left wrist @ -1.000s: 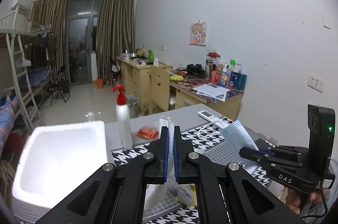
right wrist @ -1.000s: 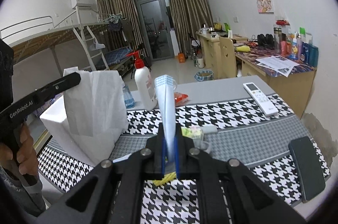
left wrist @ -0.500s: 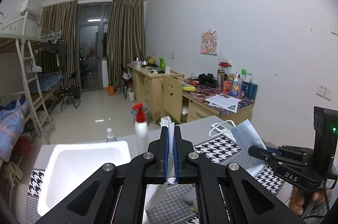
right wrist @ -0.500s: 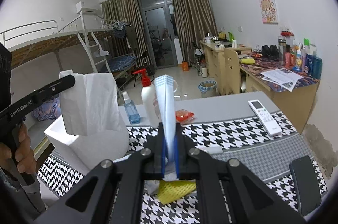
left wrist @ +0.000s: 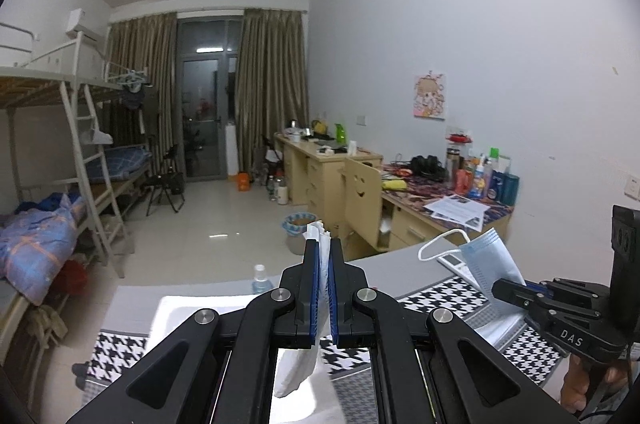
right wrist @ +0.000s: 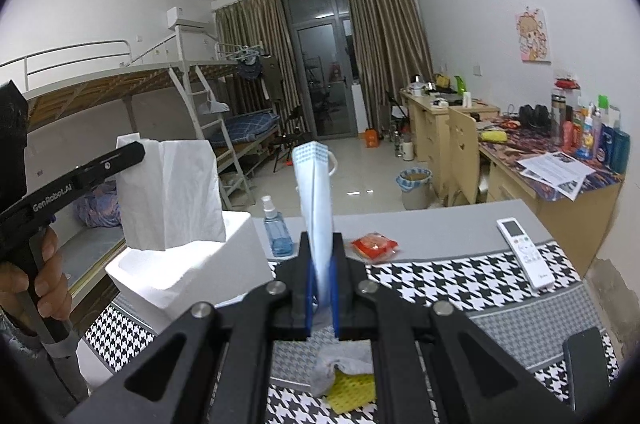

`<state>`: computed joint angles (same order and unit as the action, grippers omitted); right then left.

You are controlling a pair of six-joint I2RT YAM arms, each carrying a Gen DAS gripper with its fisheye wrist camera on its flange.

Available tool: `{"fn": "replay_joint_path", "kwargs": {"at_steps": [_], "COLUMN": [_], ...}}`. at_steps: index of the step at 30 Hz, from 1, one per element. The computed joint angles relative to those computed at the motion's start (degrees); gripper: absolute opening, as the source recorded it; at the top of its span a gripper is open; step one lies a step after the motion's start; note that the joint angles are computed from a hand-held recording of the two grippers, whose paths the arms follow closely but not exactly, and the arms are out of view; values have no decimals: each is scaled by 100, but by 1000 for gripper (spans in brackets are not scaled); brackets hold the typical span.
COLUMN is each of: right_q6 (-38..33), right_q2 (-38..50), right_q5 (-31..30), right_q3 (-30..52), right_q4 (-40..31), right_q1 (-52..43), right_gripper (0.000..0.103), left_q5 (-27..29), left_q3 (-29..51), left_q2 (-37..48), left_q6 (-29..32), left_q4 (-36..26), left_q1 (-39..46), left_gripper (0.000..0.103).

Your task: Organize soft objects

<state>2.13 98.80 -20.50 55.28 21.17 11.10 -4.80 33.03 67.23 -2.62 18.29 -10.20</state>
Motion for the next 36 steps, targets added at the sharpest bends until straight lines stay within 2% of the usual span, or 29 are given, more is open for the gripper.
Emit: {"fn": "replay_joint_path", "kwargs": {"at_steps": [10,21,23,24,25,26,27,28,30,33,36], "right_q6": [-93,-176,-179,-185,-182,-180,-177,-177,-191,-190,-208], "right_q2": [176,352,377,388,387,389,398,417,428,481,499], "right_q5": [-80,-114,-109,-97,-75,-57,-52,-44,-20,-9,30], "right_q3": [258,451,478,488,492,503,514,536,562,657,721], "right_q4": [-95,-156,-169,-174,-180,-192,-198,-210,-236,-310,-357], "right_q1": [242,393,412,418,438,454,458,466,486,527,580], "right_gripper": [10,10,10,10,10,10,10,10,10,10,10], "left_q5": [-347,-289,-146,-89,-148,-176,-159,-157,-257,-380,-468], "left_q3": [9,85,137,151,155,154,86,37,-85,-224,-373], "left_q2": [-10,482,599,650,716,733,727,700,615,508,390], "left_q6": [-109,-195,-173,-172,-199,-214,-268,-292,-318,-301,-327], "left_q4": [-157,-190,-274,-307,-311,-305,-208,-160,-4,145,317], "left_q1": [322,632,726,766,792,823,870,892,878,866,881], "left_gripper": [4,4,8,15,32,44,69,84,89,101,102]}}
